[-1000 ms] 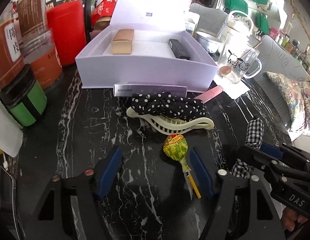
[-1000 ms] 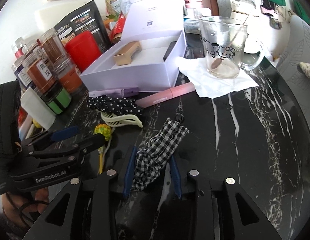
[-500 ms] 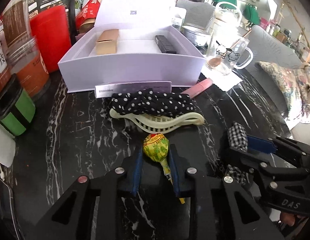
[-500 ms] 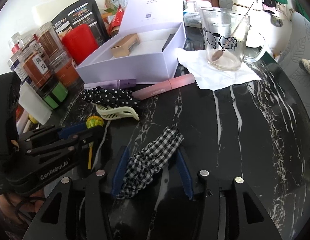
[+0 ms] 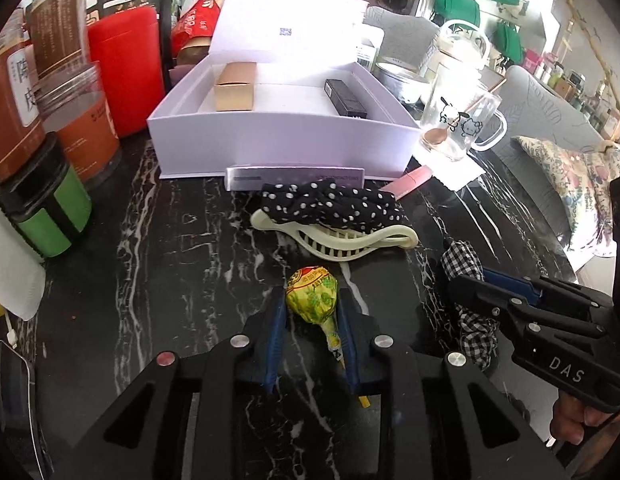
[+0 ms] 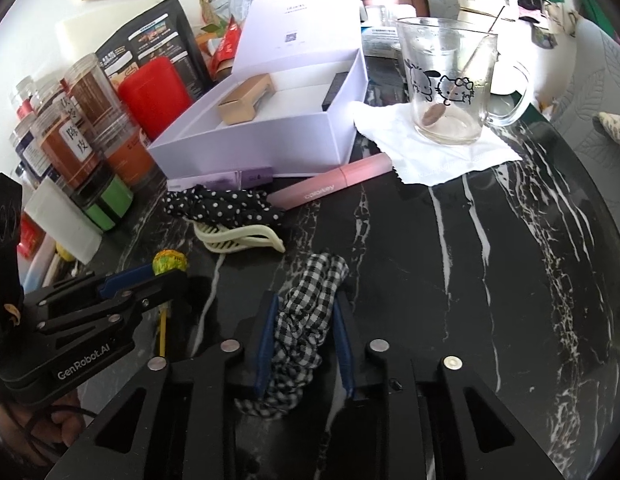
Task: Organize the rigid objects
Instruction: 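Grasp the green lollipop with left tool while right tool lifts the scrunchie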
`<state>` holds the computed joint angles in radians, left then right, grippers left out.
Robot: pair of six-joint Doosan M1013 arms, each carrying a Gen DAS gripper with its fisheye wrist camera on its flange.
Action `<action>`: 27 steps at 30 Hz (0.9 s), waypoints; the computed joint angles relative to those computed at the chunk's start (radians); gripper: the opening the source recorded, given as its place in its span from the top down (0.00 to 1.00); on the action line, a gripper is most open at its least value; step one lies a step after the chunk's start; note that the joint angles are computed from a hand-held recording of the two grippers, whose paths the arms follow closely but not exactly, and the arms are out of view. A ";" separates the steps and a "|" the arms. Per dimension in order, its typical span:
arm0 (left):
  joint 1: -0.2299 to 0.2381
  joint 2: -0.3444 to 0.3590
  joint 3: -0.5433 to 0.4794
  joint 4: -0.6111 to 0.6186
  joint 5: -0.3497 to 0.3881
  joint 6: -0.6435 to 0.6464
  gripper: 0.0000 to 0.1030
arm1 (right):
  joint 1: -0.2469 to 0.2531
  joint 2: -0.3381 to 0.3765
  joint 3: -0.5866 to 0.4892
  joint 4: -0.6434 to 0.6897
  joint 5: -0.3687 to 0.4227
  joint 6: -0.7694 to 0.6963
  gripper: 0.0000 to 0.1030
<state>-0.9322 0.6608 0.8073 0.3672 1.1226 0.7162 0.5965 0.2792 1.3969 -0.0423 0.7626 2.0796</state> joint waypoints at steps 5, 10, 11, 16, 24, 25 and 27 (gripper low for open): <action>0.003 -0.014 0.028 -0.009 -0.019 -0.022 0.76 | 0.002 -0.004 0.002 -0.001 0.003 0.005 0.77; 0.000 -0.025 0.045 -0.004 -0.032 -0.034 0.76 | 0.003 -0.011 0.009 0.003 -0.003 0.001 0.77; -0.001 -0.027 0.047 0.000 -0.034 -0.036 0.76 | 0.004 -0.012 0.010 -0.001 -0.004 0.005 0.77; -0.007 -0.040 0.061 0.022 -0.045 -0.047 0.76 | 0.009 -0.023 0.019 -0.014 -0.015 0.013 0.77; -0.022 -0.060 0.074 0.082 -0.056 -0.078 0.76 | 0.026 -0.045 0.032 -0.043 -0.038 0.027 0.77; -0.025 -0.062 0.074 0.091 -0.057 -0.081 0.76 | 0.028 -0.049 0.034 -0.049 -0.041 0.029 0.77; -0.030 -0.066 0.072 0.110 -0.059 -0.085 0.76 | 0.032 -0.053 0.033 -0.059 -0.044 0.028 0.77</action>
